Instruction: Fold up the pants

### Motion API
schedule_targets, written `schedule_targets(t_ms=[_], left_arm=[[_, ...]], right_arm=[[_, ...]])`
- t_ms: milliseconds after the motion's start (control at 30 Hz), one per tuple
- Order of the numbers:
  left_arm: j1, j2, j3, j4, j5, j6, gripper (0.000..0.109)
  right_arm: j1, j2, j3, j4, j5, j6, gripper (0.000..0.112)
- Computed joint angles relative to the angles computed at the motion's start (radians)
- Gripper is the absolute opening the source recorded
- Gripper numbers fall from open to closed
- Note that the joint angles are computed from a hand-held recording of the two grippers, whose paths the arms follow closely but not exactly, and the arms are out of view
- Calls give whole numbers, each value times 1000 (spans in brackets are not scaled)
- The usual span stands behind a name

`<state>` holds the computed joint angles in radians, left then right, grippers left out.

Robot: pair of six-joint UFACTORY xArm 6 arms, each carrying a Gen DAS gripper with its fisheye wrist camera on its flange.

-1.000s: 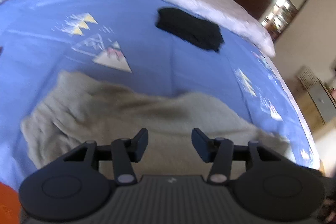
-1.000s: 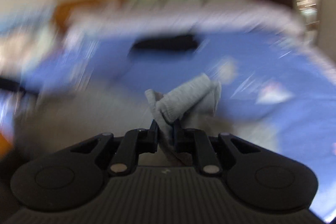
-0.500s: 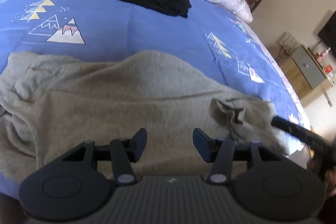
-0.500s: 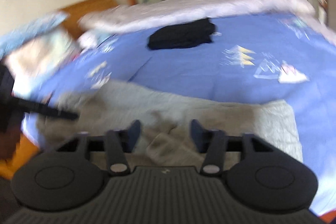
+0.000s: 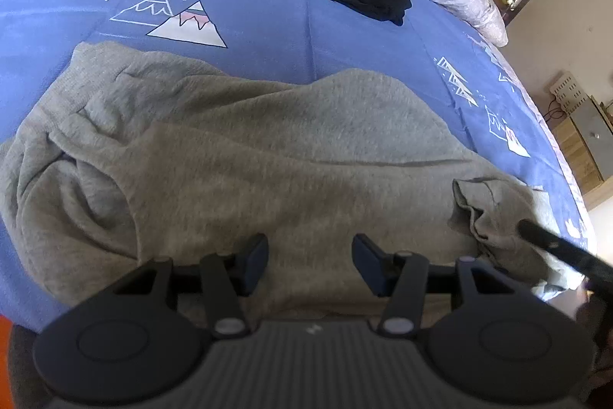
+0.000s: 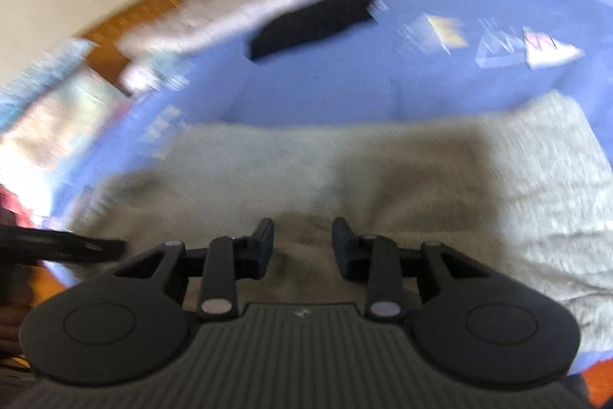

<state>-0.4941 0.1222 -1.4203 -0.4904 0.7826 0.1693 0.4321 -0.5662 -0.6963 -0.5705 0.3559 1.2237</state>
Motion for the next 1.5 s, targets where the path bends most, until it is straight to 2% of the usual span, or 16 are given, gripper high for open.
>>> schedule_targets(t_ms=[100, 200, 400, 467, 533, 633, 733, 867, 967, 1067, 1133, 1233, 1300, 1367, 1433, 1500], left_arm=[[-6, 5, -2, 18, -5, 3, 51], [-4, -1, 9, 0, -10, 24, 51], [24, -32, 40, -119, -13, 101, 54], [30, -70, 77, -209, -57, 182, 55], [30, -96, 98, -261, -104, 243, 59], [27, -91, 89, -223, -135, 215, 59], [34, -60, 59, -164, -119, 149, 59], [34, -16, 4, -140, -106, 127, 59], [32, 49, -86, -145, -96, 140, 57], [41, 158, -248, -192, -19, 147, 50], [50, 268, -406, -239, 107, 150, 29], [28, 464, -675, -169, 234, 62, 10], [-2, 579, -824, -42, 235, -26, 9], [-31, 678, -920, 136, 178, -149, 6], [-34, 725, -958, 158, 117, -224, 6], [-42, 748, -1005, 216, 138, -290, 6]], right_arm=[[23, 38, -32, 11, 3, -31, 37], [38, 127, -76, 109, 104, -65, 37], [29, 90, -58, 58, 27, 26, 39], [30, 74, -54, -18, -24, 69, 39], [36, 64, -65, -63, -15, 88, 39], [35, 95, -96, -140, 7, 133, 39], [20, 130, -114, -183, 9, 198, 39], [14, 169, -143, -115, 24, 125, 39], [29, 230, -159, 72, 92, -37, 38], [30, 221, -124, -11, 48, 44, 38], [26, 214, -116, 9, 39, 31, 38], [7, 204, -89, 37, -10, 36, 37], [0, 196, -72, 37, -37, 46, 37], [-3, 190, -62, 41, -49, 49, 37], [4, 200, -79, 45, -33, 38, 37], [13, 210, -96, 36, -9, 27, 37]])
